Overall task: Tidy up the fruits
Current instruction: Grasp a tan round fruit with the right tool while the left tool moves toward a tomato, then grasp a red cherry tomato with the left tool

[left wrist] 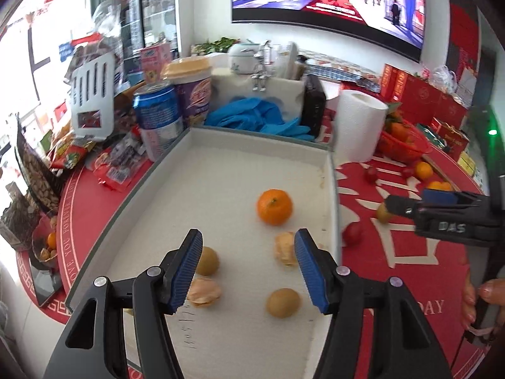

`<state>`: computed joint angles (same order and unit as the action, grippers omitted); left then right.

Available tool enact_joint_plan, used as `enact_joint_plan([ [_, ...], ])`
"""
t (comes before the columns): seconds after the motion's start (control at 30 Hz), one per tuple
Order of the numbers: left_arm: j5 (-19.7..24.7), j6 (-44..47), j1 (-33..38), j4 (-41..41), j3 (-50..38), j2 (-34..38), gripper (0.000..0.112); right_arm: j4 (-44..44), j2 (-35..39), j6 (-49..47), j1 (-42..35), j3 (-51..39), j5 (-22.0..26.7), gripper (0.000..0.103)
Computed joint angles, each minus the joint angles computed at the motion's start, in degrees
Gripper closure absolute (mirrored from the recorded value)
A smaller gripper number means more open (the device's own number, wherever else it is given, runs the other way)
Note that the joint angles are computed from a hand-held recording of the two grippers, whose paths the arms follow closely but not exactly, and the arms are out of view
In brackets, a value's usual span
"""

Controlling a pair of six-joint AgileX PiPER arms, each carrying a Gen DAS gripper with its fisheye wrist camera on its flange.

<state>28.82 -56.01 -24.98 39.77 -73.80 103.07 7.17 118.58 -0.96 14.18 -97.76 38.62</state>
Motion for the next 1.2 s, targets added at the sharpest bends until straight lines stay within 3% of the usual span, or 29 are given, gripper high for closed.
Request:
enact_joint_plan([
  [0.2,1.8,4.5,-3.1,-3.3,-2.5,0.3,0.047,-0.6,2.4,-2.8,0.8,-0.9,-0.6,0.014],
  [0.23,2.3,4.8,-3.7,-3.4,-3.0,0.3,0.047,-0.9,3.0,-2.8,1.0,-1.3,-0.4,0.021],
  [0.27,2.8,4.8,-4.2,-3.3,-3.3,0.3,0.047,-1.2,3.8,-2.7,1.1,-2.2,0.5,0.037],
  [0.37,4.3,5.8,-5.6,-3.7,-4.9,0.9,0.047,-6.1,3.2,0.6,2.3,-0.3,-1.9,0.052],
  [0.4,4.7,6.3,-6.1,-3.9,-5.5,1.3,0.047,-6.0,2.6,0.1,2.1,0.8,-2.8,0.058],
  [0.43,5.2,6.7,-6.7,-4.0,-6.2,1.8,0.047,-5.1,2.2,-0.7,1.8,1.6,-3.1,0.071],
  [0.47,5.7,7.3,-7.5,-4.3,-7.2,2.5,0.047,-3.3,1.7,-2.2,1.2,2.2,-3.0,0.073],
  [0.6,7.9,11.2,-9.8,-8.4,-12.7,6.6,0.047,6.2,-1.4,-9.6,-3.1,7.1,-3.7,0.073],
  [0.8,16.9,12.6,-11.8,-14.8,-26.6,17.4,0.047,14.4,-6.9,-18.3,-9.8,15.9,-5.5,0.073],
  [0.93,21.8,10.2,-11.9,-14.8,-34.1,23.7,0.047,19.9,-9.7,-24.1,-13.5,19.8,-5.7,0.073],
  [1.17,24.8,7.3,-11.0,-12.1,-43.6,29.6,0.045,30.0,-12.2,-33.7,-18.2,24.1,-4.5,0.073],
  [1.2,24.4,7.4,-11.0,-12.4,-43.6,29.7,0.050,31.3,-12.6,-35.0,-18.8,24.7,-4.3,0.073],
])
